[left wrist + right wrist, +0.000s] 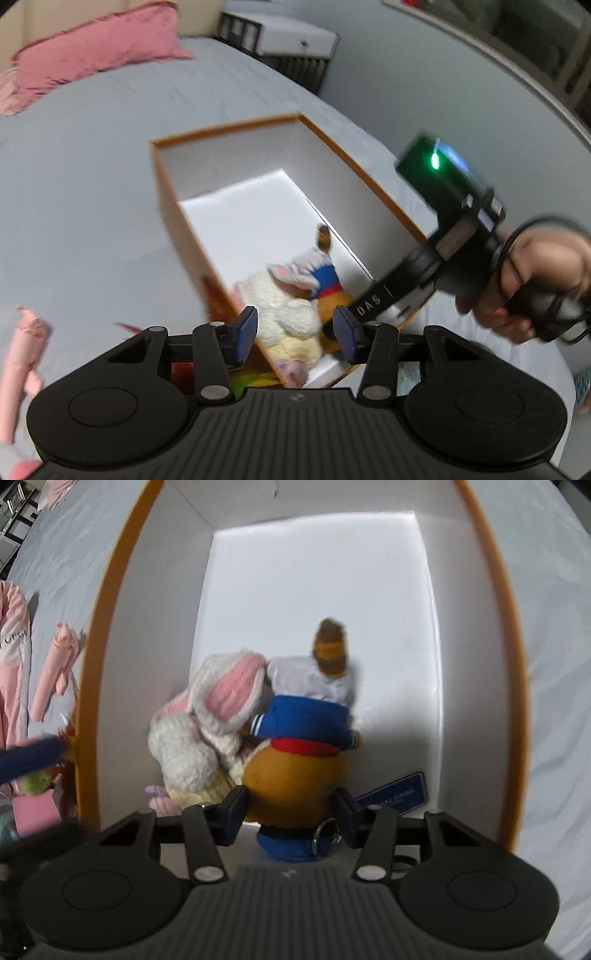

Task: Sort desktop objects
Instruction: 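Grasp the pink-green pompom with the left tool while the right grasps the feather toy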

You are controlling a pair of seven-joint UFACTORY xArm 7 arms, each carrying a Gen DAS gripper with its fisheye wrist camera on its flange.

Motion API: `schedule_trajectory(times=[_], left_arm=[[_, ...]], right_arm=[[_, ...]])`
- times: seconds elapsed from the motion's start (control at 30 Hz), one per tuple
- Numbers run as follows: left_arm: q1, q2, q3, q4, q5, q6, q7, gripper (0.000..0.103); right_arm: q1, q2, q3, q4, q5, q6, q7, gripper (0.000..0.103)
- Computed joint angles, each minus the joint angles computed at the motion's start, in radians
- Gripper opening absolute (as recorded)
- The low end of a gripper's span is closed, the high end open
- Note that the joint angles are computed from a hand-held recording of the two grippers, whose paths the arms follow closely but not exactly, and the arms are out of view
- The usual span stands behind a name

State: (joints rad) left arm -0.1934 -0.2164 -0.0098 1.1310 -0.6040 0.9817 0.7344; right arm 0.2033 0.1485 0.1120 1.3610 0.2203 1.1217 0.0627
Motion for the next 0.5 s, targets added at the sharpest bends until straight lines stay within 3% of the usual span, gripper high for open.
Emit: schedule_trajectory(times=[0.23,0.37,0.5], left_arm=[[0.066,-0.088,0.052,-0.007,0.06,-0.014,-0.062,0.053],[0.122,-0.136,0.08,-0.025,0.153,-0.022,-0.131,0.053],[0.181,-0.161,0.103,-0.039,0.251,-0.001,-0.205,0.054]], right_arm=[[0.023,-0.109,0.009,-0.07,-0.058,-0.071,0.009,0.06],[0.048,-0.246,0.021,-0.183,-0.053,-0.224,-0.023,0.06],[0.111,-0.385,0.038,-0.319,0.046,-0.418,-0.085,0.06]])
